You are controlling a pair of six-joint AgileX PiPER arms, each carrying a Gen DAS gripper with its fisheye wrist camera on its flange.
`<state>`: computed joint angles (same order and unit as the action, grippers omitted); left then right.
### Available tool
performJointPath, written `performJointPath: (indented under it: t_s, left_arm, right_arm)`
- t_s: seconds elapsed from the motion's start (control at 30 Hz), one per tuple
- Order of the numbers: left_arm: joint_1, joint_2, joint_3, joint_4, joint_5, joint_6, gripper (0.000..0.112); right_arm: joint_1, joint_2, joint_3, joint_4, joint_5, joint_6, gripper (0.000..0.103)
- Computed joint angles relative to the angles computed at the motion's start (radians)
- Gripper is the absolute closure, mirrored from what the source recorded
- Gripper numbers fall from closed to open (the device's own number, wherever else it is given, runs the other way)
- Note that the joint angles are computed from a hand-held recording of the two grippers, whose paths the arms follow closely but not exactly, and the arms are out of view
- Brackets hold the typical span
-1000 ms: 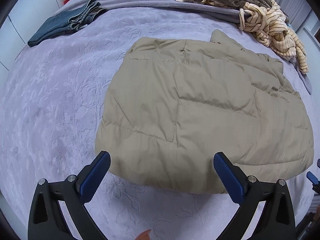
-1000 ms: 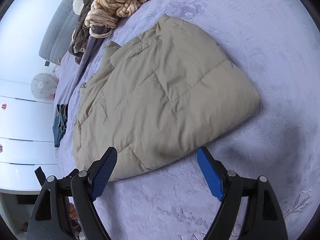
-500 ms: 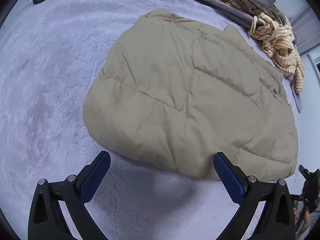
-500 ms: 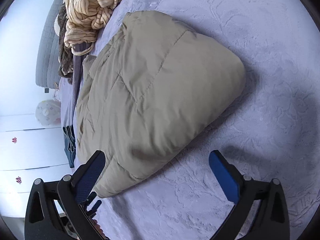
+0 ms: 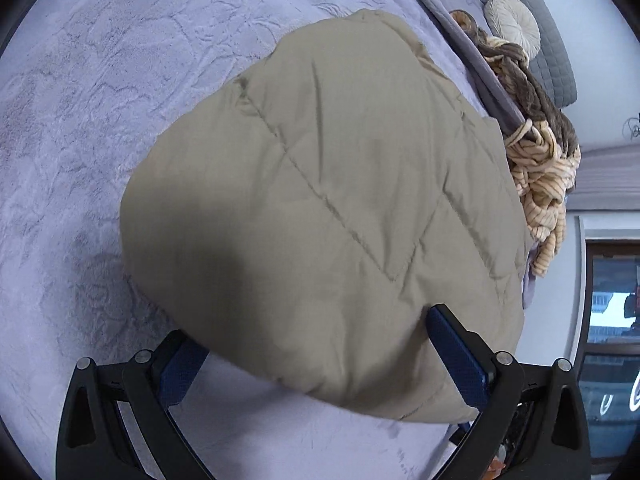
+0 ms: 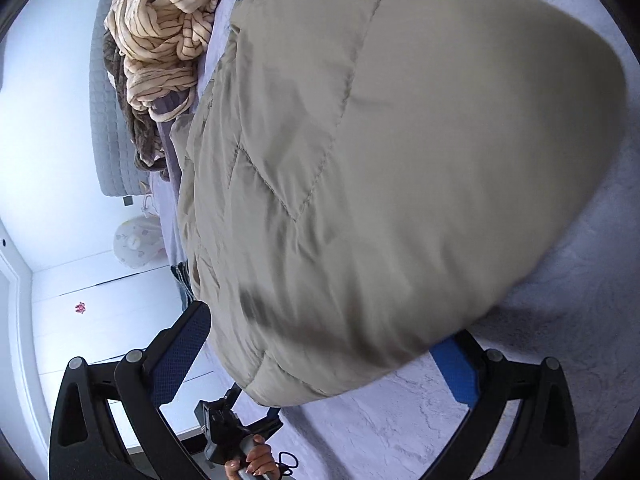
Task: Fold large clothes
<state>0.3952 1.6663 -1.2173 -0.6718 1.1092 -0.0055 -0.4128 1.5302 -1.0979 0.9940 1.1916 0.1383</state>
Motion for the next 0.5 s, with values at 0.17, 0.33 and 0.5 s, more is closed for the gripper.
performJointPath:
  t_s: [0.17, 0.33, 0.5]
  left_arm:
    - [-0.028, 0.066, -0.022, -0.026, -0.095, -0.039, 0.009]
    - [-0.069, 0.063, -0.021, 0.003, -0.187, -0.109, 0.048]
    - [-0.077, 0.013, -0.053, 0.022, -0.158, -0.018, 0.092]
  right_arm:
    - [0.050, 0.045, -0.004, 0.070, -0.073, -0.048, 0.000]
    - [0.080, 0.098, -0.019, 0.078, -0.110, -0.036, 0.000]
    - [0.063, 0.085, -0.011, 0.074, -0.093, 0.012, 0.061]
